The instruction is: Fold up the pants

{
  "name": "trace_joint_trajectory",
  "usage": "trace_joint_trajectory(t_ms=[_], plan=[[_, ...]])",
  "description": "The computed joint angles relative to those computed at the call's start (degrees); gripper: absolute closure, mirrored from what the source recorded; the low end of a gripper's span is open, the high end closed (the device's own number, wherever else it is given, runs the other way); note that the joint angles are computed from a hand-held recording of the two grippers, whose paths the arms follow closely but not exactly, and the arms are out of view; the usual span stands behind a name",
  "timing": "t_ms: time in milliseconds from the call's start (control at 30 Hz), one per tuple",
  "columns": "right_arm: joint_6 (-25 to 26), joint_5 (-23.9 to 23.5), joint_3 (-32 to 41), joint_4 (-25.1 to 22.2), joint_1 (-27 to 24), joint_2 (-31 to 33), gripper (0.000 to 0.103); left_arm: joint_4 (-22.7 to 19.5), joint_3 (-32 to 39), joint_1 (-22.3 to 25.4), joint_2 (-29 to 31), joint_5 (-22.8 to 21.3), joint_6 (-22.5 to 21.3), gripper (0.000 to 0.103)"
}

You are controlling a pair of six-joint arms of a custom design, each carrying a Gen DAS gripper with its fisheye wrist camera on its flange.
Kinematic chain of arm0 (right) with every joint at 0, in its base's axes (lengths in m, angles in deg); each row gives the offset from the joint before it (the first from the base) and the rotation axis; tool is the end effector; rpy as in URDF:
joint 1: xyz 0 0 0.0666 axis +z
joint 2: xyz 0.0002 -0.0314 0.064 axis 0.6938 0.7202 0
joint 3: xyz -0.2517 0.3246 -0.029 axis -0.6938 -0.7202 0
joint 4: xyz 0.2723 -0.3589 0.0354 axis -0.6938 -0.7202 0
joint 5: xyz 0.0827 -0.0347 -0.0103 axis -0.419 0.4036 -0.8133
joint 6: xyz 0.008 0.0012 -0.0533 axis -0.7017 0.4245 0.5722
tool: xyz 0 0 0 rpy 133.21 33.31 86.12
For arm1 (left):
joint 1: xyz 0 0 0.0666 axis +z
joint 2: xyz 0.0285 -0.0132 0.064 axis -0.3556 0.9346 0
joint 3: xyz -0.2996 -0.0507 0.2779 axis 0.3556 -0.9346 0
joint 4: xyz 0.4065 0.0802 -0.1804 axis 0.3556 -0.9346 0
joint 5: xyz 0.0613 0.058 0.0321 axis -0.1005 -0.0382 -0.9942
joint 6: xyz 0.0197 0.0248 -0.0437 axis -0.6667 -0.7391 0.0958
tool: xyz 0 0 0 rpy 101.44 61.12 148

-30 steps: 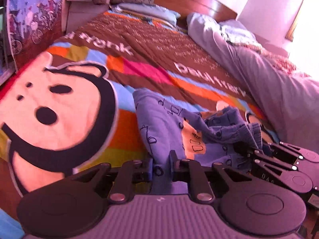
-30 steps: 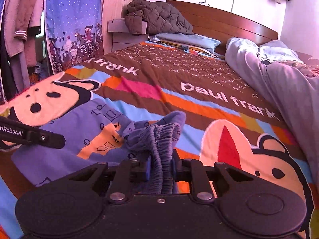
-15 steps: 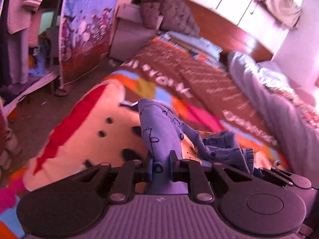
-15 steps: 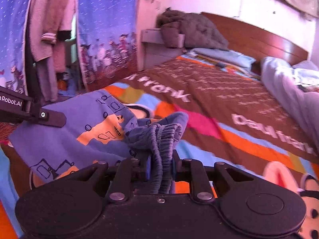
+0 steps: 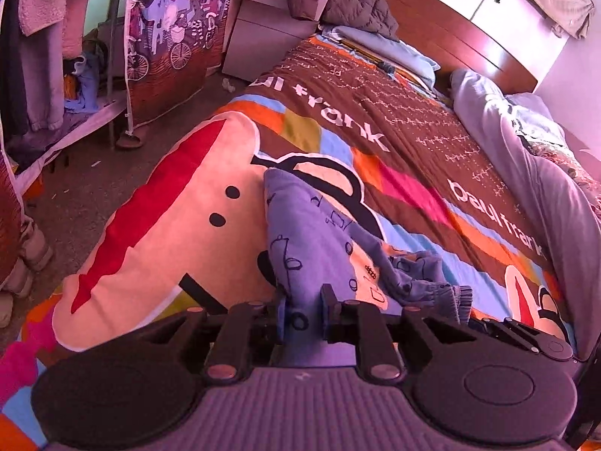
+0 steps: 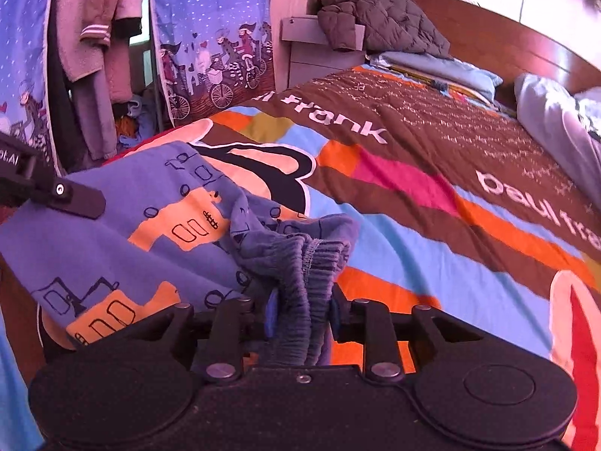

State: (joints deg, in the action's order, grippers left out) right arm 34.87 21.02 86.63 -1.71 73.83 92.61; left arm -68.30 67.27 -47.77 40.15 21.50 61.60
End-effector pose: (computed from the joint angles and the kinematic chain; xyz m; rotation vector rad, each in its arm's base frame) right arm 0.4691 0.2616 0.4519 -0.3937 2.2785 0.1015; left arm 0.4409 -0.2208 0.4801 -0.2375 2.4189 -0.3960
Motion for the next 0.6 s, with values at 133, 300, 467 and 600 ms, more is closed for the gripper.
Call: trace_joint_trajectory(t_ms=[133,300,467,600], plan=[[0.1,0.5,-0.3,0.3,0.1,-0.1,0.069,-1.3,0.4,0.4,0.5,0.1,1.1,0.083],[-0.7,1.3,-0.5,-0.2,-0.3,-0.6,0.050,-2.2,0.7,0.0,0.9,-1.7,1.1,0.079],[-3.1,0.4,-1.3,-0.8,-1.2,-2.2,0.025,-1.6,0.3,-1.4,0.0,-6.6,0.3,0.034],[-5.3,-0.3,-3.1,-0.6,-1.6,-5.2,0.005,1.7,-1.5,-4.7,-2.5,-14.7,-1.5,0.008]])
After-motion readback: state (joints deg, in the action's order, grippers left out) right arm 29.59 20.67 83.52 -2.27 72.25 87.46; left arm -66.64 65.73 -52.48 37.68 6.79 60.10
